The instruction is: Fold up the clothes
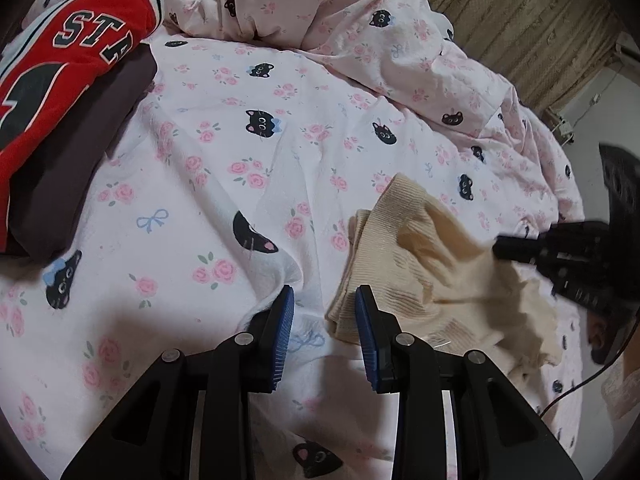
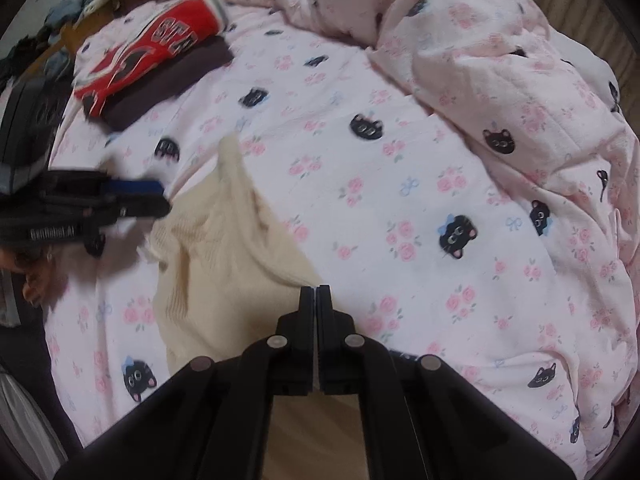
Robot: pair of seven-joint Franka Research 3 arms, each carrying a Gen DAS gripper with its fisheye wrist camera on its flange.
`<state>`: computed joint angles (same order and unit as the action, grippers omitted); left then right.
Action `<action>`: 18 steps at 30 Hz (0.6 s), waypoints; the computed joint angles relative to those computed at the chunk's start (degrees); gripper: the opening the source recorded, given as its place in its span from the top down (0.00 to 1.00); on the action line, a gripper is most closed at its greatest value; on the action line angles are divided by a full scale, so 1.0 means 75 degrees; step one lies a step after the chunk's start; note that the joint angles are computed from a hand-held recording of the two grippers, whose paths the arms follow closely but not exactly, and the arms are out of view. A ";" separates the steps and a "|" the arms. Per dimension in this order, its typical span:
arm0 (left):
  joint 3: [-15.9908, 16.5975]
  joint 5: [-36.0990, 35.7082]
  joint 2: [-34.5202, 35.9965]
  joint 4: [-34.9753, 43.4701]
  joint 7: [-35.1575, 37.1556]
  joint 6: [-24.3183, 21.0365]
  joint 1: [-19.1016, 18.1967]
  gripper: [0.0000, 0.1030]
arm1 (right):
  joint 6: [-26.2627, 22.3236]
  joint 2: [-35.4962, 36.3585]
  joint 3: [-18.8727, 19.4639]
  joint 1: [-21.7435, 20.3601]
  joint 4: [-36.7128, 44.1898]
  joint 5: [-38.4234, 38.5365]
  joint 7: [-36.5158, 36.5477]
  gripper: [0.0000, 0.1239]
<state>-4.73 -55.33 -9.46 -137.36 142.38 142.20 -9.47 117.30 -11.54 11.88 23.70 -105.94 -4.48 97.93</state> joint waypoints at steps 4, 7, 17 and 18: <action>-0.0035 0.0127 0.0139 0.0067 0.0047 0.0063 0.0003 0.73 | -0.0214 0.0325 0.0033 -0.0113 0.0273 -0.0511 0.0600 0.99; -0.0031 0.0085 0.0175 0.0101 0.0120 0.0014 0.0035 0.73 | -0.0043 0.0136 -0.0064 -0.0099 -0.0020 -0.0394 0.0841 0.97; 0.0070 -0.0529 -0.0096 -0.0034 0.0722 -0.0134 0.0044 0.73 | 0.1155 -0.2457 0.0091 -0.0097 -0.2063 0.0778 0.0916 0.82; 0.0094 -0.0631 -0.0141 -0.0060 0.0812 -0.0178 0.0040 0.73 | 0.1178 -0.2697 0.0124 -0.0074 -0.2227 0.0958 0.0934 0.82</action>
